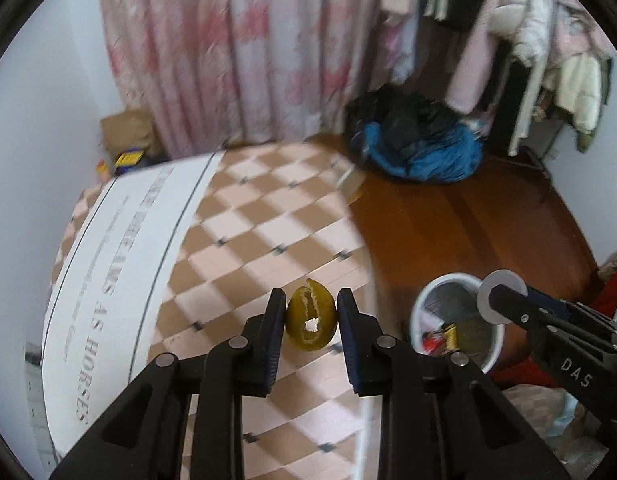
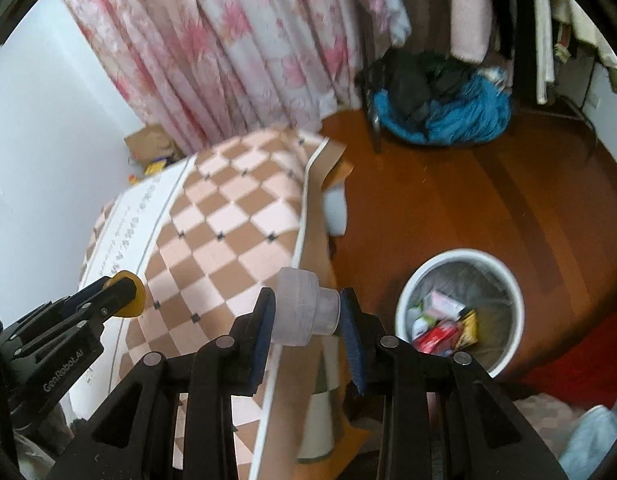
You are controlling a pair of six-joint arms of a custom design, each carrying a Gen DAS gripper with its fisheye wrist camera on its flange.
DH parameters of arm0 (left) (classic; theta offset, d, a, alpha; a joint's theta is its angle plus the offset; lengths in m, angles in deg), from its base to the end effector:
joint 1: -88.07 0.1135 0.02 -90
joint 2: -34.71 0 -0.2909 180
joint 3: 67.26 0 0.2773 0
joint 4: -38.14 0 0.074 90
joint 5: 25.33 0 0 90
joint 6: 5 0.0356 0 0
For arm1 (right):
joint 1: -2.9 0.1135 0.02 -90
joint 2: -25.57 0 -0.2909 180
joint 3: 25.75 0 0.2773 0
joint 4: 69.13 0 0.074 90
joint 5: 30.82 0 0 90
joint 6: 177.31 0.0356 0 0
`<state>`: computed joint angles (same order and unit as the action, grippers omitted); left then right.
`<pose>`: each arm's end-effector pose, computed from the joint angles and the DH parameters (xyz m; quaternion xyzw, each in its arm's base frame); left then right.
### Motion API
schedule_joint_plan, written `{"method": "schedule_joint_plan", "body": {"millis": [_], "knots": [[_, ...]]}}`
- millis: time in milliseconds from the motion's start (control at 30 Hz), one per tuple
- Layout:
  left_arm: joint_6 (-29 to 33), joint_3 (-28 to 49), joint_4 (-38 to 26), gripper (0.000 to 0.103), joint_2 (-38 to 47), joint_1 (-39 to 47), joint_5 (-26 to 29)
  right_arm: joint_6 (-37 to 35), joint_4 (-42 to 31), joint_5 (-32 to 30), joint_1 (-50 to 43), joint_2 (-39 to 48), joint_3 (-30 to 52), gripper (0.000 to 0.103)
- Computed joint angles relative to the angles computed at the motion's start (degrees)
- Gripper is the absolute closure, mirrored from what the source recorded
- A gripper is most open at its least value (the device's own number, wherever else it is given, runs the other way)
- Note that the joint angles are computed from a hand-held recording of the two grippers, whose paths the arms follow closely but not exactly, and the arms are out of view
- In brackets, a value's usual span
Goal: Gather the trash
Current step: 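Carry the lemon and bottle over the bin and open both tools to drop them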
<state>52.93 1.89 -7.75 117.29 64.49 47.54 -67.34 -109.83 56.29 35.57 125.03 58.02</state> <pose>0.2858 -0.1133 0.2447 -0.1099 0.9481 0.0049 0.2984 0.3319 0.2150 0.2342 -0.1131 0.9503 0.1498 0.2484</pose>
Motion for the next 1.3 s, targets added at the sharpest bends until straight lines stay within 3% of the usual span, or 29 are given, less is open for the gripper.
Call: {"method": "schedule_joint_plan", "body": {"millis": [200, 367, 667, 900, 967, 1000, 1033, 1067, 1133, 1233, 1300], "knots": [[-0.14, 9.83, -0.2, 0.08, 6.53, -7.14, -0.81, -4.12, -3.83, -1.64, -8.87, -6.49, -1.63, 0.069], [-0.36, 18.93, 0.51, 0.08, 17.48, -11.27, 2.12, -9.78, -5.71, -2.83, -18.14, -5.56, -2.28, 0.069], [1.17, 40.34, -3.67, 0.08, 44.56, -13.2, 12.8, -17.51, -6.5, -5.07, -30.88, 14.52, 3.27, 0.069], [-0.08, 51.57, -8.72, 0.073, 55.4, -11.29, 18.53, -17.56, -7.79, -4.34, -33.37, 28.83, 11.7, 0.067], [-0.54, 52.33, -9.87, 0.066, 56.17, -10.93, 18.46, -16.8, -8.0, -4.29, -33.52, 30.85, 13.13, 0.056], [-0.66, 52.25, -9.98, 0.063, 56.23, -10.75, 18.48, -16.8, -7.71, -4.54, -33.88, 31.28, 13.16, 0.04], [-1.12, 51.79, -10.01, 0.048, 56.0, -10.48, 18.1, -16.75, -7.66, -4.66, -34.01, 31.62, 13.22, 0.03], [-1.58, 50.66, -9.4, 0.026, 55.58, -10.64, 17.66, -16.56, -7.68, -4.42, -33.93, 31.8, 13.23, 0.026], [-2.12, 48.75, -8.72, 0.01, 54.62, -10.58, 16.68, -16.39, -8.58, -2.71, -33.65, 31.84, 13.18, 0.013], [-1.74, 47.26, -9.69, 0.009, 53.56, -10.68, 14.22, -16.26, -10.31, -0.43, -32.6, 30.62, 12.08, 0.0], [-2.03, 45.13, -9.22, 0.007, 52.02, -10.65, 12.91, -16.17, -11.29, 1.14, -32.03, 30.03, 11.58, 0.0]]}}
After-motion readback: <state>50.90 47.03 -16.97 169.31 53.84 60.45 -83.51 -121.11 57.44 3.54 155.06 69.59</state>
